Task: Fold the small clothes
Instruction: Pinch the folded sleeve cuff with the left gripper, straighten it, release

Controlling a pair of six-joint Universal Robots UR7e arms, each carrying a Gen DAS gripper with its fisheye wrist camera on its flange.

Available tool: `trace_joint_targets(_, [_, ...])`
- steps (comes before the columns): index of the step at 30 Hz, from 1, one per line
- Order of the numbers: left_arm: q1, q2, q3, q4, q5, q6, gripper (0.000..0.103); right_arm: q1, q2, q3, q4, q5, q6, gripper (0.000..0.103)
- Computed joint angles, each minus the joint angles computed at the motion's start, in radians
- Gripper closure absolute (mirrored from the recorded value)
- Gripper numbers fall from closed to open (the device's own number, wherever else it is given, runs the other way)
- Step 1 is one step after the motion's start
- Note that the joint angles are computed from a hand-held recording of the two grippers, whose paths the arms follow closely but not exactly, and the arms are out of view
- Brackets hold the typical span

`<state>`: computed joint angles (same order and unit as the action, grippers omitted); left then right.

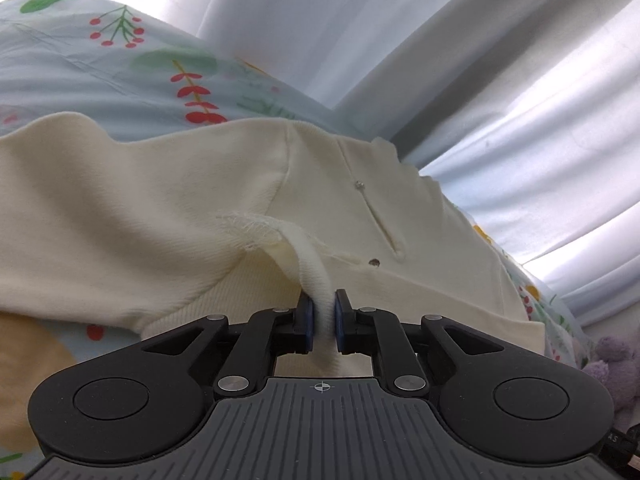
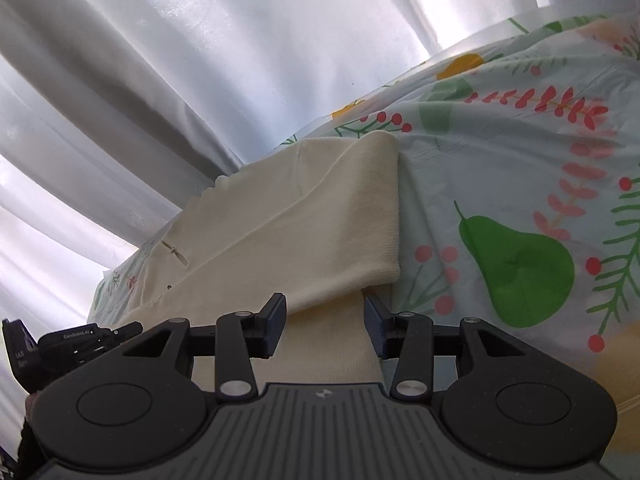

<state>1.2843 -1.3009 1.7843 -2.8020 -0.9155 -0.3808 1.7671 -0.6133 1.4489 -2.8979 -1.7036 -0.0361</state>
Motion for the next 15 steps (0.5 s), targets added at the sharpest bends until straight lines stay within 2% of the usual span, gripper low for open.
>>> trace_joint_targets(3, [-0.02,-0.005,0.008,-0.035,0.035,0.039,0.093,-0.003,0.019,-0.024,0.012,0.004,0.059,0.061])
trace_joint_targets(6, [-0.037,-0.017,0.018,-0.064,0.065,0.101,0.093,0.0,0.027,-0.028,-0.001,0.019,0.061,0.061])
trace_joint_targets(10, [-0.051,-0.014,0.014,-0.064,0.141,0.169,0.093,0.003,0.04,-0.04,0.002,0.031,0.065,0.061])
trace_joint_targets(12, [-0.046,-0.015,0.013,-0.059,0.142,0.157,0.093,0.005,0.049,-0.05,0.012,0.023,0.077,0.063])
trace_joint_targets(14, [-0.044,-0.018,0.017,-0.07,0.137,0.161,0.093,0.006,0.058,-0.058,0.007,0.012,0.084,0.07])
trace_joint_targets(15, [-0.045,-0.017,0.018,-0.076,0.143,0.166,0.093,0.007,0.061,-0.061,0.003,0.004,0.087,0.07])
